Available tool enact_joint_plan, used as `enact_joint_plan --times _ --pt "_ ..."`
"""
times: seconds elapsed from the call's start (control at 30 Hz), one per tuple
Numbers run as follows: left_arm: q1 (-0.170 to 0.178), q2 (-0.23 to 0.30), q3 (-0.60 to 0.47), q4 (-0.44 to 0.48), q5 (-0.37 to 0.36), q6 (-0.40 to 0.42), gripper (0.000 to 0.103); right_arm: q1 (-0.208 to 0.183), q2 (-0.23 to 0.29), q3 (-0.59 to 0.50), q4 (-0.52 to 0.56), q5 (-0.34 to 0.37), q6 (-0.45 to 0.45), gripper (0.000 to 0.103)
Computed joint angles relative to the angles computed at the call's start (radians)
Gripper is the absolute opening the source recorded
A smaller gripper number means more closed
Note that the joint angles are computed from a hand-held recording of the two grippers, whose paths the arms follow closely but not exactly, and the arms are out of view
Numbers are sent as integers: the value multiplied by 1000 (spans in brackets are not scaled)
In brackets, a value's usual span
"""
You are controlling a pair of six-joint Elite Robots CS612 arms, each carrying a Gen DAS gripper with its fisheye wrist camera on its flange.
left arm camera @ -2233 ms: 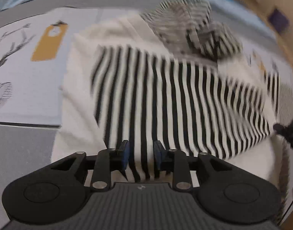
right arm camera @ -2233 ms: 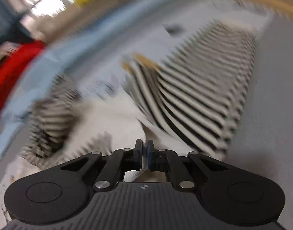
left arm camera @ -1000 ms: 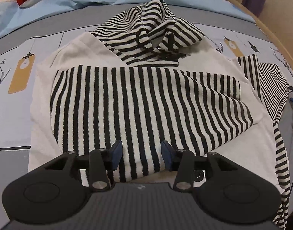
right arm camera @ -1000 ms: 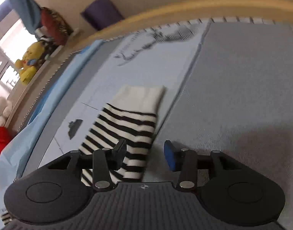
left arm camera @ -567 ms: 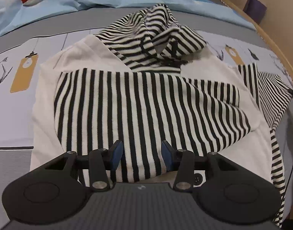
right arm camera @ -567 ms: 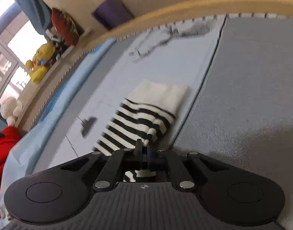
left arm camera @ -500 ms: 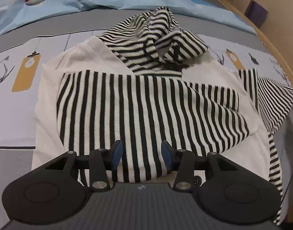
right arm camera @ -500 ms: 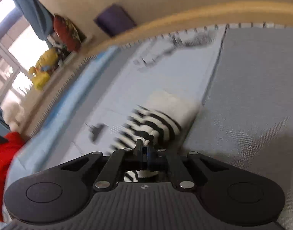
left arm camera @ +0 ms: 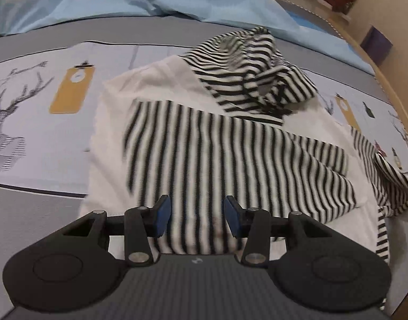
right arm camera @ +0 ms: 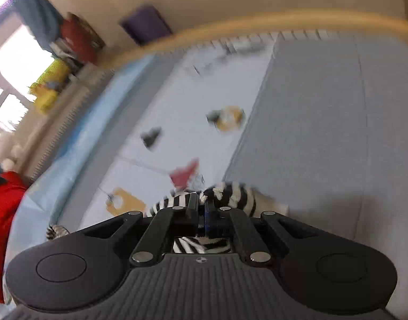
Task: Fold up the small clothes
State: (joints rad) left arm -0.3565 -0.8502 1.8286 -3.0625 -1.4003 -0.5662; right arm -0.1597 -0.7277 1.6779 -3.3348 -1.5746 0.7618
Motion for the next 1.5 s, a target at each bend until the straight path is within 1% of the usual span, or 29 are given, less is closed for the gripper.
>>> enact_joint_plan --times 0.03,0.07,0.13,0.17,0.2,0.23,0.3,0.33,0.37,0.4,0.43,0.47,0.5,0.53,0.57,0.63,0.7,0.83,0.97,1.03,1.1,1.13,1.17,1.2,1.3,1.37,1.4,1.43,1.5 --pt "4 -2 3 0 8 -10 49 13 6 -8 -17 -20 -35 3" --pt "9 -3 3 3 15 -24 49 34 13 -19 -54 -58 -105 3" --pt "17 -3 2 8 26 -56 49 68 23 -27 -132 -96 -237 3" --pt "21 -3 2 8 34 -73 49 91 33 -34 -185 -114 -332 3" --pt "24 -4 2 8 45 -93 49 107 41 -36 -241 -101 -434 3" --pt "26 -5 2 8 54 -107 49 120 50 -33 -300 -47 -538 4" --pt "32 -7 3 8 62 -133 49 139 55 -19 -355 154 -726 5" --pt "35 -6 1 9 64 -140 49 144 48 -13 -324 259 -814 8" --pt "38 -5 -1 11 64 -149 49 154 36 -1 -252 364 -916 8" --pt "39 -4 -4 14 62 -152 49 158 20 7 -149 468 -1000 9" --pt "40 -2 -6 17 58 -153 49 153 12 10 -44 571 -1066 12" --pt "41 0 -9 18 51 -153 49 155 7 12 61 635 -1118 15" --pt "42 2 -12 19 41 -153 49 159 0 10 165 656 -1161 17" --pt "43 5 -15 18 31 -155 49 165 -12 2 263 639 -1195 19" --pt "43 7 -16 14 21 -159 49 167 -16 -5 318 622 -1208 19" --pt "48 13 -21 7 -7 -171 49 164 -13 -17 329 602 -1160 22" --pt "52 17 -23 2 -16 -182 49 162 -8 -17 290 572 -1075 28" --pt "68 28 -26 -11 -40 -233 49 155 12 -36 268 473 -974 35" --pt "92 41 -26 -39 -79 -320 49 149 24 -65 335 379 -869 35" --pt "101 49 -28 -58 -101 -358 49 143 35 -82 361 330 -780 35" --pt "108 58 -32 -76 -124 -393 49 136 43 -99 398 250 -678 34" --pt "111 63 -35 -82 -134 -402 49 130 49 -106 406 228 -625 28" --pt "112 67 -38 -86 -142 -410 49 119 51 -107 410 239 -583 21" --pt "113 70 -42 -87 -145 -417 49 110 52 -109 409 241 -537 21" --pt "111 79 -52 -84 -153 -423 49 114 50 -100 342 132 -463 24" --pt "105 80 -57 -72 -136 -414 47 102 50 -91 298 147 -395 25" --pt "101 79 -59 -61 -122 -402 44 99 51 -89 281 149 -368 25" --pt "97 78 -59 -55 -109 -390 24 97 51 -86 267 145 -359 27" --pt "87 69 -56 -24 -59 -374 6 96 54 -89 254 153 -364 30"
